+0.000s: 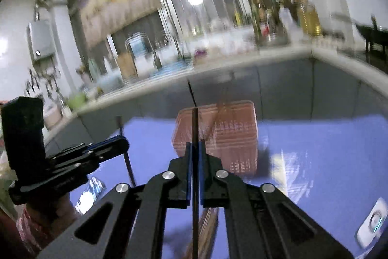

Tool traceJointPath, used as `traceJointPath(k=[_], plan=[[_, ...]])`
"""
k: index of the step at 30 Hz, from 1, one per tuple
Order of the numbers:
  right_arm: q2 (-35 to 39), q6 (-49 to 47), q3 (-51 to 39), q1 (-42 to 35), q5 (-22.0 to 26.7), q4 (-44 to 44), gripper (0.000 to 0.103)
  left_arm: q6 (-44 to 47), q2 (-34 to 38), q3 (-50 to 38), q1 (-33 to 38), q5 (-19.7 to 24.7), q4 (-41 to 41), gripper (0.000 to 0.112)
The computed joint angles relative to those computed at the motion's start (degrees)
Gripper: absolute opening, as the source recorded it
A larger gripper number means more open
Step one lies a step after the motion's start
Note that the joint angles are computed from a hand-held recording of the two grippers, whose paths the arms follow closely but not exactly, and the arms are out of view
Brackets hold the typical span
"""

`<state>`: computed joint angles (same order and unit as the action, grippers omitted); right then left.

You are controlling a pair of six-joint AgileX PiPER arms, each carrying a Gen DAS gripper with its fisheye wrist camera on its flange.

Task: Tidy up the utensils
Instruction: 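Carry both chopsticks upright over the pink basket and open both tools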

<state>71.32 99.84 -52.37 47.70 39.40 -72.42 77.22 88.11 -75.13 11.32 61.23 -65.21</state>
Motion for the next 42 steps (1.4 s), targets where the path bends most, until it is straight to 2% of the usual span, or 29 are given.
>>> traceJointPath(k=[3, 5, 8, 12, 17, 20, 26, 28, 30, 32, 34, 35, 36, 39, 42], plan=[[1.45, -3.92, -7.43, -1.29, 1.58, -1.78, 0.005, -3.91, 0.31, -8.40, -0.14, 1.95, -2.23, 0.004], [3.89, -7.77, -13.69, -3.88, 1.12, -1.59, 0.005, -6.55, 1.09, -13.58, -1.98, 0.22, -2.51, 0.004], [8.70, -12.29, -23.13, -8.59, -0.24, -1.76, 0.005, -10.33, 3.93, -21.87, -6.18, -5.55, -0.83, 0.004], [15.59, -9.54, -30.84, -13.47, -0.97, -6.25, 0.005, -16.53, 10.07, -31.03, -13.44, -15.38, 7.47, 0.004], [23.73, -1.93, -34.61, -18.44, -1.71, -11.31, 0.005, -24.95, 19.09, -40.08, -17.47, -17.65, 17.79, 0.004], [26.44, -2.10, -34.25, -22.18, -6.43, -7.51, 0.005, -26.80, 22.60, -41.02, -18.23, -17.20, 21.23, 0.004], [28.60, -2.90, -31.22, -23.73, -10.51, -1.22, 0.005, -30.72, 27.50, -42.80, -18.93, -13.94, 25.60, 0.004], [29.36, -7.47, -31.73, -23.99, -12.01, 4.13, 0.005, -32.87, 27.51, -41.47, -19.87, -15.27, 28.67, 0.006], [29.32, -8.65, -31.60, -23.55, -11.29, 6.18, 0.007, -35.31, 26.86, -39.91, -20.39, -16.40, 32.05, 0.020], [28.26, -8.23, -30.77, -23.12, -10.98, 7.07, 0.012, -35.12, 25.75, -38.04, -19.41, -17.11, 30.83, 0.030], [26.29, -5.13, -29.29, -21.70, -9.27, 4.18, 0.027, -34.00, 23.37, -34.86, -18.21, -18.87, 28.43, 0.030], [25.15, -2.39, -28.18, -20.49, -7.69, 1.13, 0.041, -32.18, 21.10, -31.73, -17.16, -20.25, 25.85, 0.030], [23.34, 1.10, -26.48, -18.33, -4.84, -2.92, 0.049, -30.80, 19.40, -29.47, -16.58, -21.07, 24.10, 0.030], [19.45, 3.61, -22.82, -14.49, -1.58, -5.98, 0.049, -22.77, 12.25, -19.27, -13.78, -24.34, 15.56, 0.030], [14.00, 9.81, -14.75, -7.74, 3.68, -9.07, 0.049, -12.80, 5.10, -7.33, -10.37, -24.64, 6.69, 0.030]])
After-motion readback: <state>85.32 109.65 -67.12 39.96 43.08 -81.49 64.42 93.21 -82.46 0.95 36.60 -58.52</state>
